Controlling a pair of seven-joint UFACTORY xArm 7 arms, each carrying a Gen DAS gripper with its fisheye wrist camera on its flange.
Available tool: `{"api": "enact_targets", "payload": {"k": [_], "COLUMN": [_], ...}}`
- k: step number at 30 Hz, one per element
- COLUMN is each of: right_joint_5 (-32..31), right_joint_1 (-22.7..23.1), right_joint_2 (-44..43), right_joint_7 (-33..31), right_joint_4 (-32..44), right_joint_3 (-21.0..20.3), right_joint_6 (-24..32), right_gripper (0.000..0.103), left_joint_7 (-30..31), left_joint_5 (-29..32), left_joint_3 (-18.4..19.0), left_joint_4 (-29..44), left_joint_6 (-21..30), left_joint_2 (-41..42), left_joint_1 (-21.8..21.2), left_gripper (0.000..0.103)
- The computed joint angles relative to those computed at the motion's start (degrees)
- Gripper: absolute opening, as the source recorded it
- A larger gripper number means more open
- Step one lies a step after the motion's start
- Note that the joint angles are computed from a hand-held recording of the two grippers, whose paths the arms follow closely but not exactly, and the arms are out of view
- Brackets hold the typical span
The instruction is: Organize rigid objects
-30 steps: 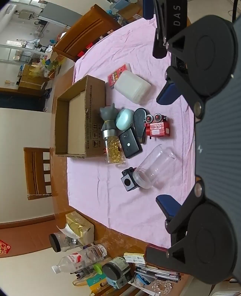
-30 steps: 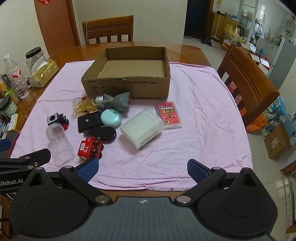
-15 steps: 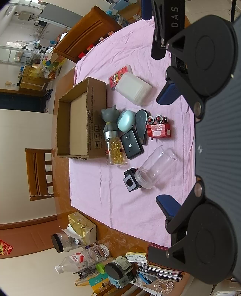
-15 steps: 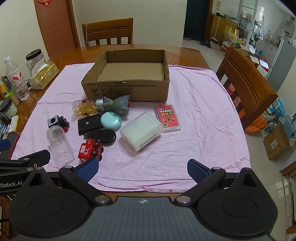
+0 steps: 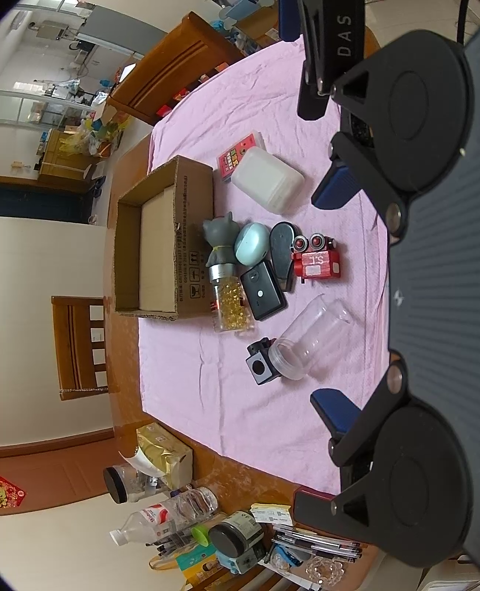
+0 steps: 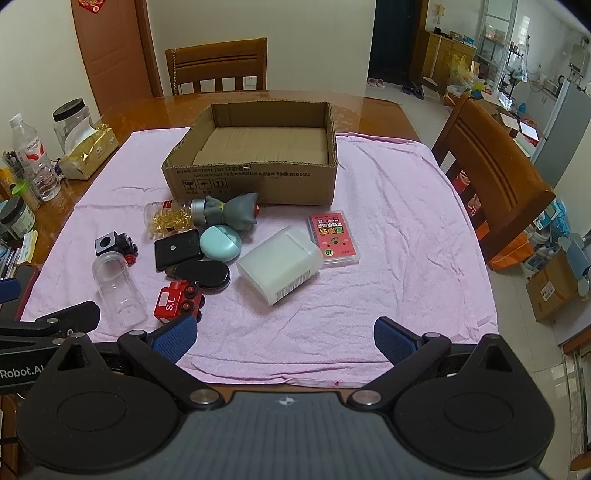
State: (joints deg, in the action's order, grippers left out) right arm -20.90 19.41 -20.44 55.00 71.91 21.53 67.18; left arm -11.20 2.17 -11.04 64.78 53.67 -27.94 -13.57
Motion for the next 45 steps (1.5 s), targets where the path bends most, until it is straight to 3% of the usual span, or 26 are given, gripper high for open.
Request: {"api": "enact_targets", "payload": {"k": [45], "right_joint_5": [1.7], "right_joint_1": [-2.3], "right_joint_2": [-3.5], "right_joint_7": [-5.4], "right_joint_4": [-1.9], "right_joint_3": [-0.8], "right_joint_6": [-2.8], "right_gripper": [0.103], "left_joint_7": [-2.2], "left_joint_5": [1.4], "left_joint_3": [-1.5], "left_joint_4": [2.9], "left_joint_6": [1.0], "left_joint_2": [0.9], "left_joint_1": [-1.0], "left_gripper": [0.102]}}
